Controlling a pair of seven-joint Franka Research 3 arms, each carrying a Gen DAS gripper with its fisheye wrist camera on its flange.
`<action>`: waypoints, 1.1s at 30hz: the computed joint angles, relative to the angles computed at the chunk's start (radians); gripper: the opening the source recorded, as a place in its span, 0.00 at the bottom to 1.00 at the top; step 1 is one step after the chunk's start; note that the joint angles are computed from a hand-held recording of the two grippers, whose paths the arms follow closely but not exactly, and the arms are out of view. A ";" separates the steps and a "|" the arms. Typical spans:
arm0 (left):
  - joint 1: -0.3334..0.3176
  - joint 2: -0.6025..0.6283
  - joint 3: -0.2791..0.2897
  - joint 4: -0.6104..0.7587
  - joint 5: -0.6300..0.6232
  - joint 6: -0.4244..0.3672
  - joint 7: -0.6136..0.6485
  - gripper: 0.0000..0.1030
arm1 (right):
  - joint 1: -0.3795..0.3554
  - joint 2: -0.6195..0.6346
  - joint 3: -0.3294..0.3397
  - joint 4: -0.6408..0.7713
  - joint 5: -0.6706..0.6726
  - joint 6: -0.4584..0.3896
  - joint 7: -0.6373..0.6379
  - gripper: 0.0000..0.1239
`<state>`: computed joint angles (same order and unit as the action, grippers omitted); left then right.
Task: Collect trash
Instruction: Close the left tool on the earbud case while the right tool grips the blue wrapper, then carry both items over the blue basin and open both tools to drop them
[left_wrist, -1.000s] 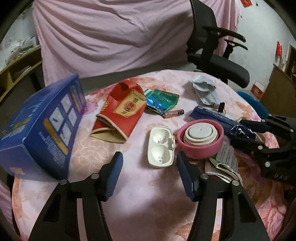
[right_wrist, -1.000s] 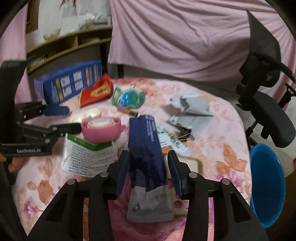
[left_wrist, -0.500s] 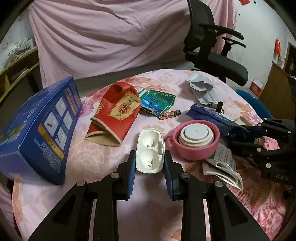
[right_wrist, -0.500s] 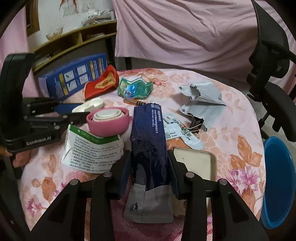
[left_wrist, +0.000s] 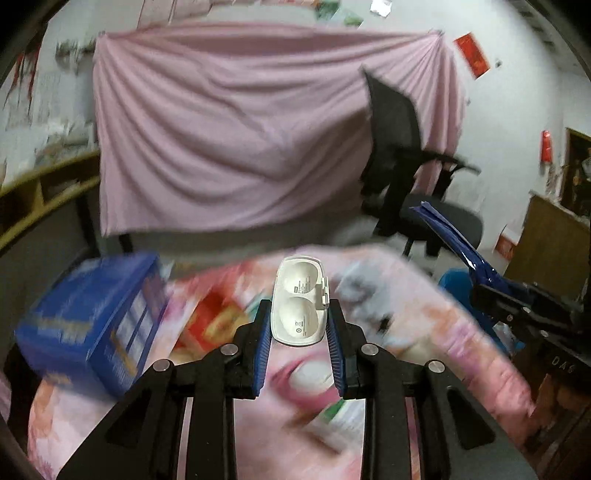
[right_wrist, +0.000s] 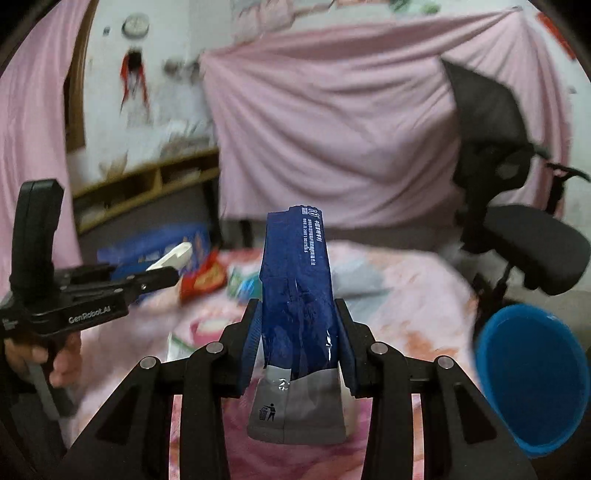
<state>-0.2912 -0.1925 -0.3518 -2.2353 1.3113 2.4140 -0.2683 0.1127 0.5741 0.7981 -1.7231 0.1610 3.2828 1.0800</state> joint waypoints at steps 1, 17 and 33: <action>0.000 0.014 -0.009 0.025 0.034 -0.009 -0.008 0.24 | -0.033 0.002 0.030 -0.019 0.000 0.065 -0.001 0.29; -0.139 0.548 0.077 0.690 0.126 0.185 0.285 0.24 | -0.006 -0.070 -0.215 -0.094 0.126 0.423 0.210 0.29; -0.179 1.049 0.012 1.331 -0.567 0.063 0.907 0.24 | 0.024 -0.027 -0.404 -0.012 0.134 0.112 0.483 0.29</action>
